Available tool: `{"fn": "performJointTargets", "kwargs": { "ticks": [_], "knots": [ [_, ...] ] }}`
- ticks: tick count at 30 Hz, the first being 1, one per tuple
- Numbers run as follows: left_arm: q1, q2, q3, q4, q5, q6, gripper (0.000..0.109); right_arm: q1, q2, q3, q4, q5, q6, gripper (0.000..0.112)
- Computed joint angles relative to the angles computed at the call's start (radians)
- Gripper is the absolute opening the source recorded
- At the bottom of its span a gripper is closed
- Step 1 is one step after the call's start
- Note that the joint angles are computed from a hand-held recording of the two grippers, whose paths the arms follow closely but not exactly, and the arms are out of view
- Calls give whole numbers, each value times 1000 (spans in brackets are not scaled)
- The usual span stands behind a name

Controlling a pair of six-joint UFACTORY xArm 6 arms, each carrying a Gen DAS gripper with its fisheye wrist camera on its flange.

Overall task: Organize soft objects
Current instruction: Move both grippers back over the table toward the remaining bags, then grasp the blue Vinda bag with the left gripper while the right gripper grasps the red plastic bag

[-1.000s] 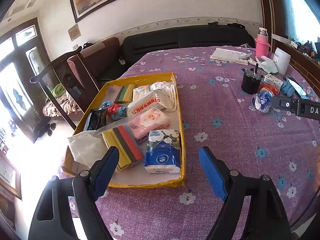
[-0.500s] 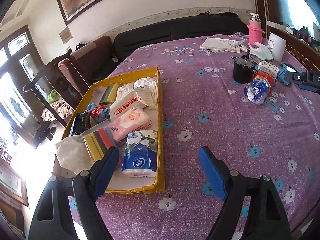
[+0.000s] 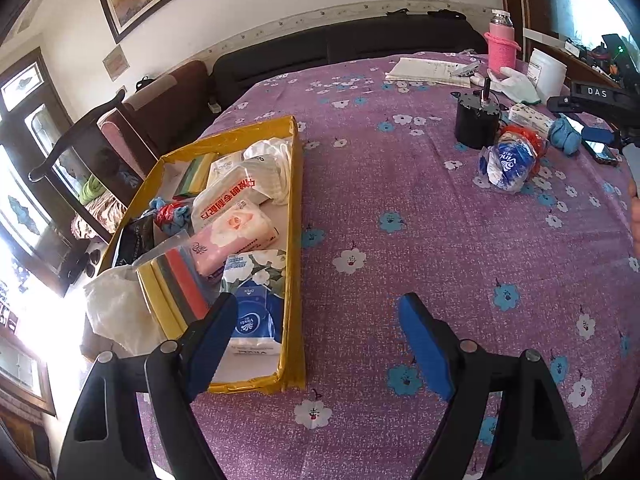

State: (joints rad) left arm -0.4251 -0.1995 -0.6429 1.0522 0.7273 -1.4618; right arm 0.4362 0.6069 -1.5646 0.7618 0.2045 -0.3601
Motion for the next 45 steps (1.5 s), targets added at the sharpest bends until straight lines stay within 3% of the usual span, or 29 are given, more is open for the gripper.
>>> {"fn": "performJointTargets", "kwargs": {
  "ticks": [7, 12, 17, 20, 22, 23, 25, 27, 30, 34, 35, 39, 45],
  "knots": [
    [13, 53, -33, 14, -77, -7, 82, -5, 87, -92, -126, 28, 109, 90],
    [12, 80, -49, 19, -113, 0, 82, 32, 117, -153, 112, 54, -176, 90],
    [19, 78, -47, 21, -131, -6, 82, 40, 102, -159, 269, 231, -414, 89],
    [34, 66, -34, 15, -161, -11, 82, 9, 82, -166, 371, 451, -532, 90],
    [45, 62, -28, 10, -178, -13, 82, -7, 66, -147, 464, 513, -591, 90],
    [52, 61, -24, 8, -192, -15, 82, -8, 50, -130, 471, 481, -590, 90],
    [75, 59, -14, -8, -243, -12, 82, 18, 40, -102, 408, 332, -529, 90],
    [102, 59, 0, -28, -312, -6, 82, 39, 57, -96, 240, 213, -374, 88],
    [142, 74, 12, -77, -418, 23, 82, 44, 98, -127, 100, 199, -225, 81],
    [179, 120, 3, -189, -546, 116, 82, 65, 114, -142, 71, 183, -210, 80],
    [178, 135, -13, -204, -551, 134, 82, 71, 114, -136, 51, 169, -200, 78],
    [157, 192, -91, -215, -528, 173, 82, 72, 126, -144, -81, 162, -109, 45],
    [132, 300, -232, -244, -495, 247, 82, 40, 88, -82, -225, 117, 43, 44]
  ]
}}
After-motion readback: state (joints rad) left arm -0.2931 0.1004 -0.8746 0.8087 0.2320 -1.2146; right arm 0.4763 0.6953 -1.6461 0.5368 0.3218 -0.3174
